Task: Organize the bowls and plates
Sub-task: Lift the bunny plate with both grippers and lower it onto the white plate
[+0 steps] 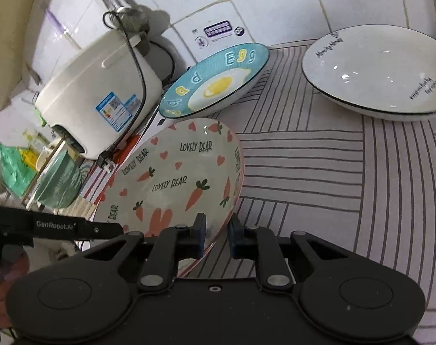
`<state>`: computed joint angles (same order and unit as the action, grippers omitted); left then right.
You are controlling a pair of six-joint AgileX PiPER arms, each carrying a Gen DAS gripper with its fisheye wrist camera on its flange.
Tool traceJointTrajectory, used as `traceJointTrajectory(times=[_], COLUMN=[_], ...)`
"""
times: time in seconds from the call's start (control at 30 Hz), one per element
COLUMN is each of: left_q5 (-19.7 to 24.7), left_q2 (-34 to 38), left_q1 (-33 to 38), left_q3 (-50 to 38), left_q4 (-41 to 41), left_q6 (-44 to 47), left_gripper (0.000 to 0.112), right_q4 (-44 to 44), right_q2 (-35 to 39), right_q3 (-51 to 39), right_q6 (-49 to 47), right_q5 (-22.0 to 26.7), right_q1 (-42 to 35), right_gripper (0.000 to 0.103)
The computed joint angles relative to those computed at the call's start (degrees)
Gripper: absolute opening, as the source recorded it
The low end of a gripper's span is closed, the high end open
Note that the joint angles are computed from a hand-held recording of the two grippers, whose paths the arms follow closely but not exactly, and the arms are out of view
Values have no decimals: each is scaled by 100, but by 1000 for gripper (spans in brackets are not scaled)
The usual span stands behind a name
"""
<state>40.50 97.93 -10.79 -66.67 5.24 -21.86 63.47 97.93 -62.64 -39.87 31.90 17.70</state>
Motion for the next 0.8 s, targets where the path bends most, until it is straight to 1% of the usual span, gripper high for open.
traceJointTrajectory(times=[0.07, 0.17, 0.3, 0.4, 0.43, 0.67, 0.8], left_q5=[50, 211, 617, 1260, 1392, 1983, 2426], left_q2=[-42, -189, -339, -226, -199, 161, 645], left_q1=[-70, -272, -555, -667, -734, -1529, -1954], left_q3=[-4, 2, -220, -746, -895, -2066, -3090], left_q4=[65, 188, 209, -61, -112, 320, 607], left_q6=[4, -232, -405, -586, -638, -1210, -1202], left_gripper=[26, 26, 26, 26, 26, 26, 26], right_q4=[-10, -132, -343, -555, -596, -890, -922], right_q2=[28, -22, -251, -482, -550, -783, -693], right_q3=[-71, -123, -123, -164, -183, -632, -1068], right_q6=[-120, -250, -307, -221, -225, -322, -420], right_q5=[252, 522, 866, 1170, 1293, 2118, 2563], right_q1=[-129, -288, -552, -811, -920, -1805, -2347], right_gripper=[21, 21, 21, 21, 21, 21, 21])
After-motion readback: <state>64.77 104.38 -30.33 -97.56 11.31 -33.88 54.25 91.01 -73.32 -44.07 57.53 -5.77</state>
